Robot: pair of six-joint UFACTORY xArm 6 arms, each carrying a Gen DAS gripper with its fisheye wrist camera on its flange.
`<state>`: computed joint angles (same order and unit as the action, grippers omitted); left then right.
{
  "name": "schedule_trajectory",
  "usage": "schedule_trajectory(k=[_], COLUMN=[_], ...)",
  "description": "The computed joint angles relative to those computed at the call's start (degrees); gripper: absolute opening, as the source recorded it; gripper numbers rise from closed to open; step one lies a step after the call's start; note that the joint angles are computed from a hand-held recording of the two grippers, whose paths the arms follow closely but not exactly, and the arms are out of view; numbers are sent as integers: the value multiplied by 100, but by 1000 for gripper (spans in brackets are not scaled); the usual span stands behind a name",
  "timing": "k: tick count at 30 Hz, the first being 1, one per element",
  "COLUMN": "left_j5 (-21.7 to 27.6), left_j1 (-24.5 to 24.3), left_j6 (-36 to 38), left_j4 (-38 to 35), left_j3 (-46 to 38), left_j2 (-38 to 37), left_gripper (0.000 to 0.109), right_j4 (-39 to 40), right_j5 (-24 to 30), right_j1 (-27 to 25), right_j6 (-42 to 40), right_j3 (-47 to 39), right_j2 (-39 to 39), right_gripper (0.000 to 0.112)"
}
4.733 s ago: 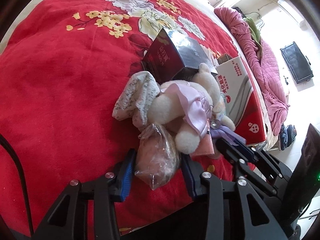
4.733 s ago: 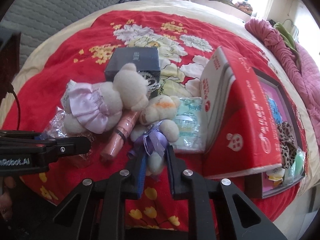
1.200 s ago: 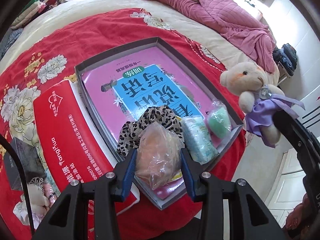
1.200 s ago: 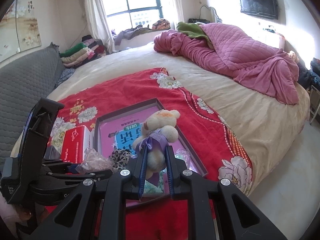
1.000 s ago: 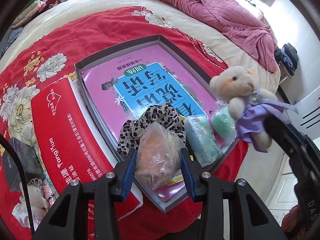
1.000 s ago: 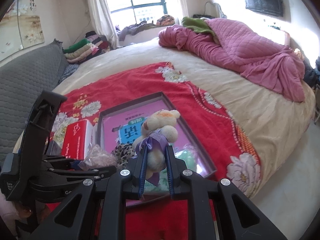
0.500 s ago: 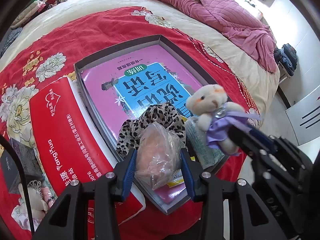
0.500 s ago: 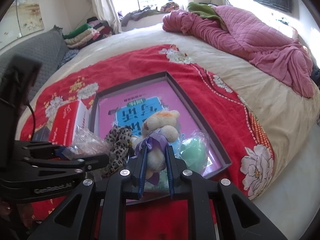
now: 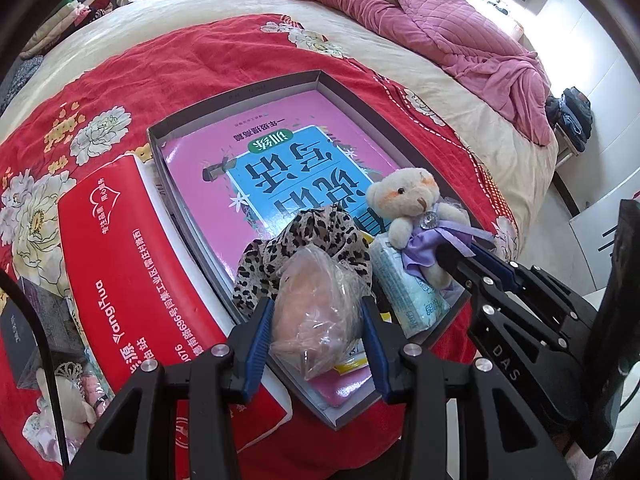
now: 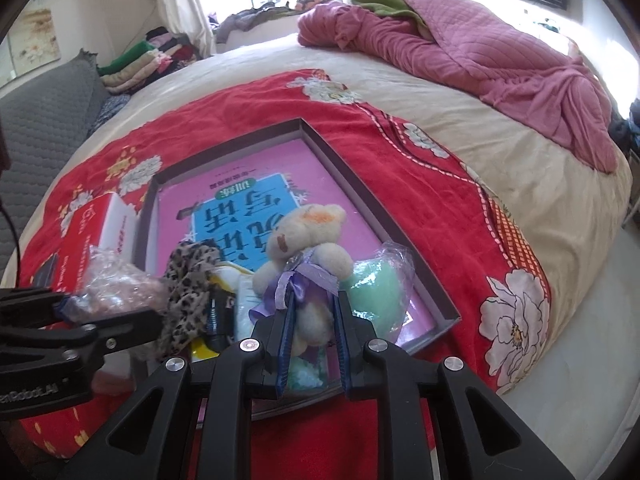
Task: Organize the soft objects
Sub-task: 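Lower both items into the tray and open both tools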
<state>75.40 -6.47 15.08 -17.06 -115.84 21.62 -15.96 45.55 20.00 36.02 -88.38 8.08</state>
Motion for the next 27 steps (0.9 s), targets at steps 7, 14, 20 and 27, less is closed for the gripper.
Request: schedule_trajectory(k=[7,14,20,27], left_j5=[-16,-5,-11,-40], left_j1=[-3,-25,-34,-32], left_j6=[-22,-40,-62,8], left_j4=[16,60,82,-13], left_j3=[-6,-58,-56,35], left_j2=[21,69,70,-17], left_gripper=[44,44,45,57], right_j4=[48,-126,-262,-347], right_j5=[-33,25,85,78], right_j1=[10,65,77,58], right_j6=[-57,-4,130,280], right_j3=[55,109,196,288], right_j2=[-54,-192,-349,-538], right_gripper=[33,41,45,47])
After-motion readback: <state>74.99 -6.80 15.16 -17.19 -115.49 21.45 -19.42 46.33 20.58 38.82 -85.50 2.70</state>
